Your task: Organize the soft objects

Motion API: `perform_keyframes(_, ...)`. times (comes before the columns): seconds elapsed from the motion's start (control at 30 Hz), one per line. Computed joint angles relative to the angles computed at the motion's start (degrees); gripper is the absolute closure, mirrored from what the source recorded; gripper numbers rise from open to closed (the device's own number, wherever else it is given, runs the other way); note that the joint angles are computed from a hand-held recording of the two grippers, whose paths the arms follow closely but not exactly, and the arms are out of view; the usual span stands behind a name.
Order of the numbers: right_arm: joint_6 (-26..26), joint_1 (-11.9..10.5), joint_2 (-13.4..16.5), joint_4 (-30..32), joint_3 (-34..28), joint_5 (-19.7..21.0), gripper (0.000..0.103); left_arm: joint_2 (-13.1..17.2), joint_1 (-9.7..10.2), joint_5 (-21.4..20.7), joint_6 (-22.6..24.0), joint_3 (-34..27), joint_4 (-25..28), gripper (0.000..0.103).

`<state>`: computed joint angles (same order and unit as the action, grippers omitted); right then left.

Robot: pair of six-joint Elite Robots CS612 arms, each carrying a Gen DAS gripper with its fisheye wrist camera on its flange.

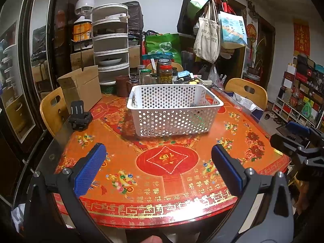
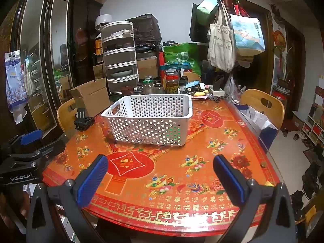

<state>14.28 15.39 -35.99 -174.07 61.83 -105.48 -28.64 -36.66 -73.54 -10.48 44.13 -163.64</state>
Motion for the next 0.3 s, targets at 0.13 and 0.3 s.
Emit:
perform_keyframes(0.13,0.0,0.0,0.0,0.0,0.0,0.0,0.0,0.2,0.1,-0.7,0.4,0.3,-0.9,0.0)
perform_keyframes(0.3,-0.1,0.0,0.0,0.0,0.0,0.0,0.0,0.1,0.09,-0.9,0.9,0.7,-1.4,0.0)
